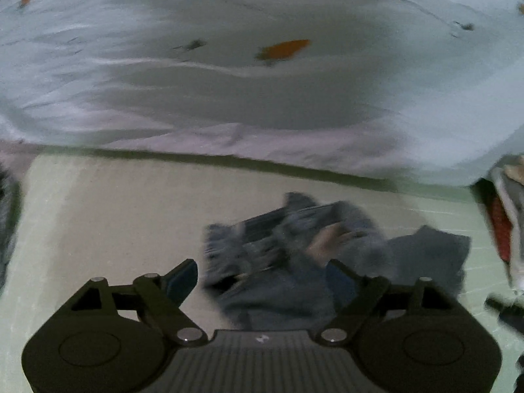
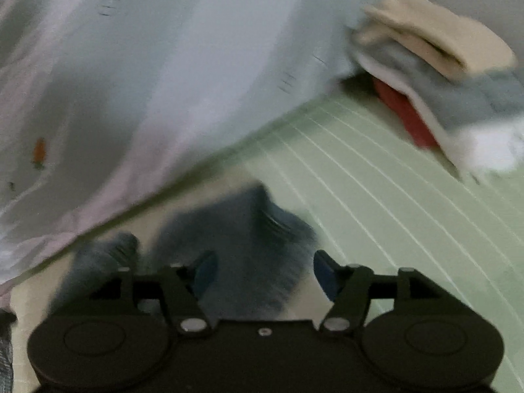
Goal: Fold clothes
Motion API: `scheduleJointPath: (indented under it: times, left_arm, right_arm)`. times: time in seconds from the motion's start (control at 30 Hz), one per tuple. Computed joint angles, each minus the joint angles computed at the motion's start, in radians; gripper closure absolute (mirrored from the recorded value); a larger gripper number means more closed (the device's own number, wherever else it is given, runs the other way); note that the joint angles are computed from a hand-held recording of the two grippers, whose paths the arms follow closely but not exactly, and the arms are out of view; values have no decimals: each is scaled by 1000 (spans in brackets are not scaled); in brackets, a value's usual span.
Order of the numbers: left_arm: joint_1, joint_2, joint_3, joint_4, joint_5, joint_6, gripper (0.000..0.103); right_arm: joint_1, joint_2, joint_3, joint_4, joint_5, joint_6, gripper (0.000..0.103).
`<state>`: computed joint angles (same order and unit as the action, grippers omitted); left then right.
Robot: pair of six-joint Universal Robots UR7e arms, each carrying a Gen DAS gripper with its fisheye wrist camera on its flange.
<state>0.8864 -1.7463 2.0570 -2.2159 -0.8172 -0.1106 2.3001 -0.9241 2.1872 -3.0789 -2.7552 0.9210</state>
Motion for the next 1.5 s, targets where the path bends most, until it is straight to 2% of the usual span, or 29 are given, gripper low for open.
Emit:
scheduleJointPath:
  times: [0.1, 0.17, 0.23, 0.3, 0.33, 0.37, 0.4, 0.43, 0.47, 0.53, 0.7, 0.77, 0.83, 0.93, 1.03, 1.17, 1.4, 1.43, 1.47, 1.5]
  left_arm:
    - [-1, 46, -16, -25, -72, 29, 16]
    - [-1, 77, -25, -15, -126, 42, 16]
    - [-4, 109, -22, 1, -149, 46, 16]
    - [-1, 133, -16, 24, -140, 45, 17]
    - [2, 135, -13, 36, -132, 45, 26]
    - [4, 132, -7, 41, -124, 48, 45]
    - [8, 122, -4, 49, -114, 46, 55]
    - [12, 112, -1, 56, -103, 43, 74]
    - [22, 98, -3, 51, -103, 34, 82]
    - [42, 63, -8, 44, -96, 8, 87]
    - [75, -99, -34, 78, 77, -67, 91]
    - [118, -160, -57, 126, 127, -156, 91]
    - [143, -206, -61, 192, 246, -230, 91]
    - [216, -258, -94, 384, 357, -431, 92]
    - [284, -307, -111, 516, 353, -566, 91]
    - [315, -347, -70, 503, 316, -583, 85]
    - [344, -356, -43, 449, 276, -578, 80]
    - [352, -351, -43, 436, 269, -572, 79]
    - [362, -346, -41, 416, 263, -568, 79]
    - [378, -337, -40, 387, 252, -555, 79]
  right_arm:
    - [14, -59, 69, 167, 4, 225, 36]
    - [18, -81, 101, 225, 13, 335, 36]
    - [15, -90, 130, 233, 26, 396, 36]
    - [12, -92, 137, 235, 32, 414, 36]
    - [10, -92, 138, 235, 34, 417, 36]
    - [9, -90, 137, 226, 34, 409, 36]
    - [8, -86, 135, 207, 34, 387, 36]
    - [8, -82, 133, 187, 35, 363, 35]
    - [6, -77, 130, 167, 39, 339, 35]
    - [1, -63, 121, 132, 51, 293, 35]
    - [5, -30, 85, 98, 82, 212, 35]
    - [8, -17, 70, 103, 93, 190, 35]
    - [7, -5, 55, 100, 109, 164, 35]
    - [4, 18, 30, 67, 142, 113, 35]
    - [-5, 43, 6, 5, 191, 57, 35]
    - [-28, 83, -34, -67, 234, 6, 30]
    - [-73, 104, -89, -23, 218, 19, 31]
    - [-79, 104, -86, -45, 227, 3, 37]
    - [-87, 103, -81, -77, 247, -23, 52]
    - [-95, 100, -77, -95, 266, -45, 61]
